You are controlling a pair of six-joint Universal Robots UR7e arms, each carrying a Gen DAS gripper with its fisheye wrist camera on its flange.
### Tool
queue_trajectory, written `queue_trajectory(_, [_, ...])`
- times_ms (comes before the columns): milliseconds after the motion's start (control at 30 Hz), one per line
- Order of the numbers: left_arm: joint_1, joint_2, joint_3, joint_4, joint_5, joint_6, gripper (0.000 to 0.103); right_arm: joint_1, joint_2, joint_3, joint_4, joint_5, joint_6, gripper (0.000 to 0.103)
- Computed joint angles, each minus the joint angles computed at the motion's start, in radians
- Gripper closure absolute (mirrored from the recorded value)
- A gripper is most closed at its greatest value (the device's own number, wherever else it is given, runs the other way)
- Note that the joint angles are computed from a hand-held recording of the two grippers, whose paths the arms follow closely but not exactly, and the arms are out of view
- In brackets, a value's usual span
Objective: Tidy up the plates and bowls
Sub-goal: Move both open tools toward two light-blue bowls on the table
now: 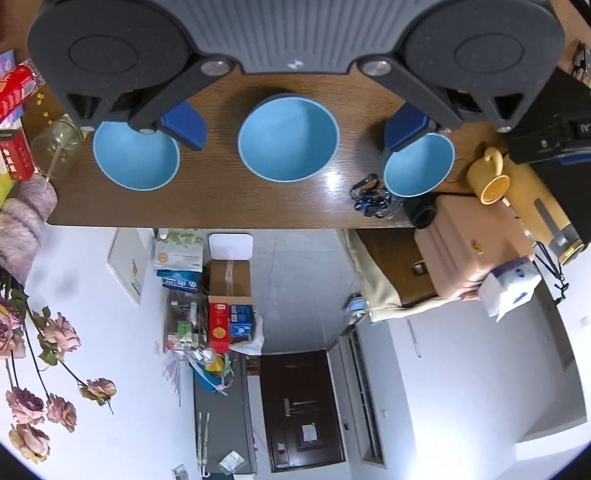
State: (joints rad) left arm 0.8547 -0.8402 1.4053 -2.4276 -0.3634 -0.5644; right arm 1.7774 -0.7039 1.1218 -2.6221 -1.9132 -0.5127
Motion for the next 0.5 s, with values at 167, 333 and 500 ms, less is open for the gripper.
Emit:
queue_trajectory(167, [0.019,0.045,-0.101,0.164,-0.011,-0.082,0.0,-0.01,0.032,-0.072,0.055,-0.01,0.029,0.0])
queue_trajectory(333, [0.044,0.099,-0.197,0.249,-0.031,-0.108,0.0,-0.021,0.085,-0.161,0.124,-0.039,0.066,0.0])
queue_trajectory(500, [0.079,0.164,-0.312,0.335,-0.06,-0.131,0.0,-0.031,0.147,-0.261,0.202,-0.071,0.096,0.0])
